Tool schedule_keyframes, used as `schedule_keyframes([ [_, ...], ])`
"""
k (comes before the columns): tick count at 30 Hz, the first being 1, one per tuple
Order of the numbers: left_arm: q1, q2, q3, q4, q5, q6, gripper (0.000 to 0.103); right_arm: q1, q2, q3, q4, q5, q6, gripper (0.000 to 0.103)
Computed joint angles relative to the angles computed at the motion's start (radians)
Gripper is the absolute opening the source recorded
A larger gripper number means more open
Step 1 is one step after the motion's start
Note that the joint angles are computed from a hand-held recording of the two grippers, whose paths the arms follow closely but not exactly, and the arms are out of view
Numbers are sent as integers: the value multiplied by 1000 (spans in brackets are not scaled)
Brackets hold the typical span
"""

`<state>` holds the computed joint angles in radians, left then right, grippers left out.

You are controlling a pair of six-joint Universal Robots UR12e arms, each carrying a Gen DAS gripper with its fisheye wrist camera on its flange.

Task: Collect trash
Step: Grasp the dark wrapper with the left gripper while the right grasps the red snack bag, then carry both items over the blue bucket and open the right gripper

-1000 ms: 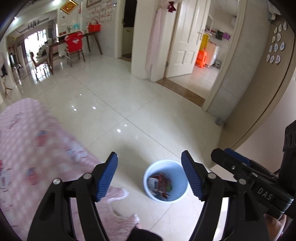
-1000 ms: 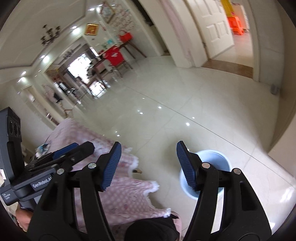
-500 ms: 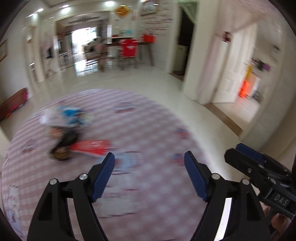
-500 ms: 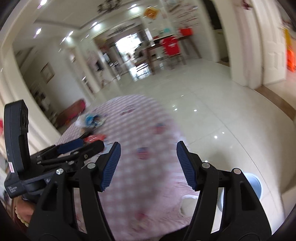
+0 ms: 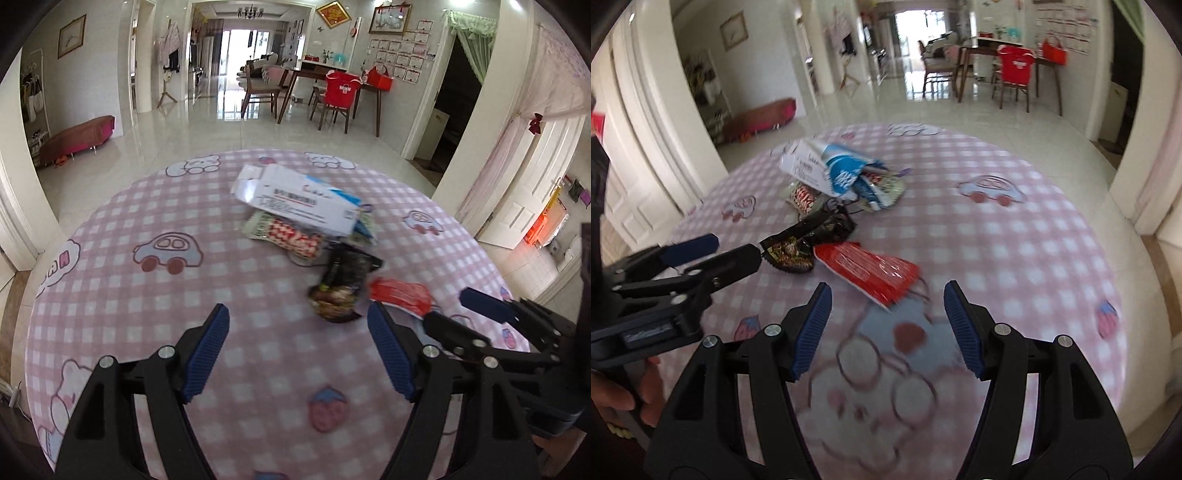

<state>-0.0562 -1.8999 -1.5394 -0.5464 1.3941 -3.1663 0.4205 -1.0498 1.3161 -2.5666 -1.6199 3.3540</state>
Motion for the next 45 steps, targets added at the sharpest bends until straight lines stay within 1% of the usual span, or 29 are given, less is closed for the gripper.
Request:
schedule_keyframes([
  [3, 1, -17, 19, -13, -5, 8, 76, 11, 47, -73, 75, -34, -53, 64],
  [5, 1, -28, 31, -17, -16, 8, 76, 12, 64, -99, 90, -32, -70, 63],
  [6, 0, -36, 42, -25, -28, 8, 76, 12, 72, -110, 96, -33, -78, 61],
  [8, -8, -51, 60, -32, -32, 13, 76, 9, 77, -117, 104, -19, -90, 52],
  [11, -18, -66, 78, -49, -39, 44, 76, 8, 78, -112, 92, -22, -119, 47],
  [12, -23, -72, 84, -48, -38, 56, 76, 9, 77, -106, 85, -25, -125, 38],
  [13, -26, -76, 89, -51, -36, 62, 76, 8, 73, -99, 78, -36, -126, 37],
  [15, -28, -84, 100, -63, -59, 68, 76, 0, 67, -88, 69, -15, -112, 37],
  [17, -31, -93, 111, -80, -54, 70, 75, -3, 57, -73, 64, -26, -95, 37],
  [19, -32, -97, 115, -88, -64, 72, 65, -10, 44, -53, 53, -18, -81, 37],
  [20, -33, -99, 117, -94, -65, 73, 62, -12, 39, -44, 46, -16, -68, 37],
  [22, -49, -101, 116, -78, 9, 95, 40, -20, 26, -21, 25, 6, -45, 37],
  [23, -51, -101, 116, -79, 9, 104, 36, -22, 20, -13, 16, 7, -31, 37],
  [25, -52, -99, 115, -81, 5, 86, 28, -26, 9, 5, -4, 11, -15, 37],
  [27, -59, -90, 104, -61, 26, 82, 18, -30, -3, 25, -23, 30, 1, 36],
  [28, -61, -85, 99, -55, 34, 79, 15, -32, -11, 35, -33, 34, 7, 36],
  [30, -64, -68, 85, -46, 24, 73, 15, -33, -29, 58, -54, 38, 18, 36],
  [34, -79, -37, 57, -15, 27, 82, 14, -41, -69, 112, -111, 50, 44, 37],
  [37, -95, -16, 41, 9, 14, 84, 14, -49, -113, 168, -163, 52, 67, 37],
  [41, -122, 3, 33, 23, -9, 91, 14, -62, -169, 240, -217, 46, 99, 37],
  [45, -165, 13, 29, 37, -28, 116, 14, -82, -234, 329, -277, 27, 140, 37],
])
